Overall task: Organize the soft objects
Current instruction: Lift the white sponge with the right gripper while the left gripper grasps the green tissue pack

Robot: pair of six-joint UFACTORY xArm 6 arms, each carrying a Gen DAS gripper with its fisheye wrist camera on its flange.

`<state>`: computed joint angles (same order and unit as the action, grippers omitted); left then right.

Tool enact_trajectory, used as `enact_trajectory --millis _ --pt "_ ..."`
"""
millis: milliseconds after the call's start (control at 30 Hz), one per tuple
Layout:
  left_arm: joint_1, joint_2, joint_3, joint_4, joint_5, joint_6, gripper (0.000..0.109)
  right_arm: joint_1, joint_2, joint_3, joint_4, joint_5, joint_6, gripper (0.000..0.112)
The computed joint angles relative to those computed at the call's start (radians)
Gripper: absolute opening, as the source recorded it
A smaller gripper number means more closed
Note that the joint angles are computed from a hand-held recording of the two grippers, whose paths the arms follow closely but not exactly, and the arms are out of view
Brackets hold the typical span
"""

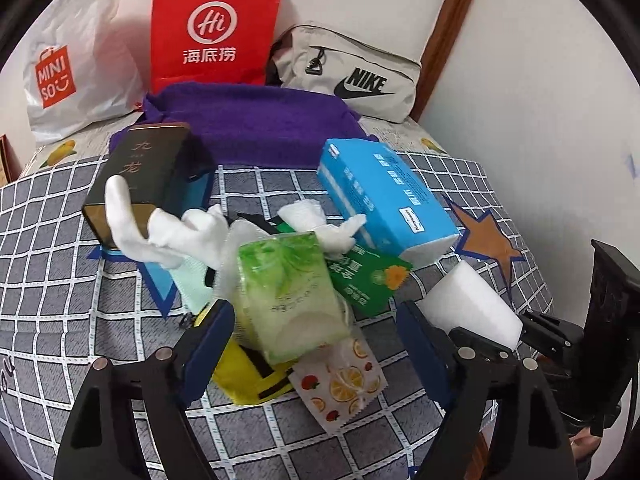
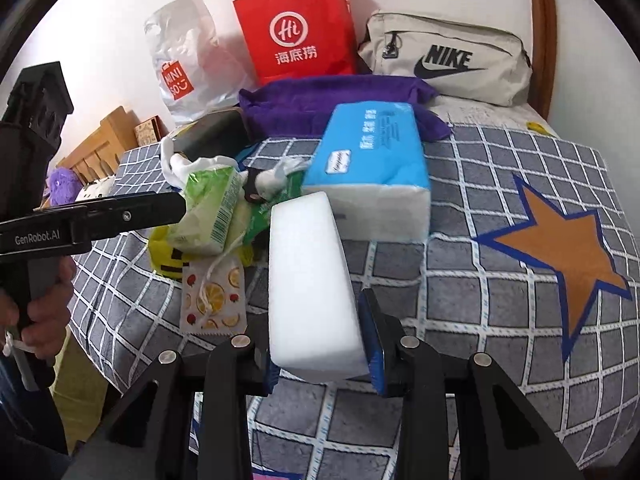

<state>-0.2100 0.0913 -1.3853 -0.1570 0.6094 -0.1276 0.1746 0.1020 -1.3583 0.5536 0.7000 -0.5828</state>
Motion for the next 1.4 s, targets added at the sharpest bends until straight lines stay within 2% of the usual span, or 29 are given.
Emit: enact_trajectory --millis 100,233,467,900,933,1000,1033,1400 --pt "-0.009 0.012 -0.015 -0.001 0.005 0.011 0.079 -0.009 -0.004 0.007 0.004 0.002 -0.003 0.034" --pt "-0.011 0.057 -0.060 0.061 0.056 -0.038 0.073 -0.024 -0.014 0.021 -0.002 -0.005 0.004 0.034" --pt "-0.002 0.104 -0.099 0.134 0.088 -0.123 0.072 -0.045 -0.007 0.020 -0.017 0.000 0.032 0.035" --pt "0.001 0.108 -0.099 0.097 0.091 -0.098 0.070 -0.030 0.008 0.008 -0.046 0.005 0.049 0.035" --pt "-0.004 0.114 -0.108 0.109 0.095 -0.100 0.068 -0.029 0.007 0.008 -0.050 0.005 0.051 0.035" --pt "-0.010 0.126 -0.123 0.125 0.109 -0.098 0.055 -0.029 0.007 0.009 -0.053 0.006 0.054 0.035" --pt "-0.014 0.134 -0.133 0.160 0.121 -0.115 0.052 -0.030 0.007 0.009 -0.053 0.007 0.056 0.035" --pt "0.004 0.056 -0.090 0.158 0.092 -0.094 0.050 -0.032 -0.010 -0.011 -0.048 0.007 0.046 0.035"
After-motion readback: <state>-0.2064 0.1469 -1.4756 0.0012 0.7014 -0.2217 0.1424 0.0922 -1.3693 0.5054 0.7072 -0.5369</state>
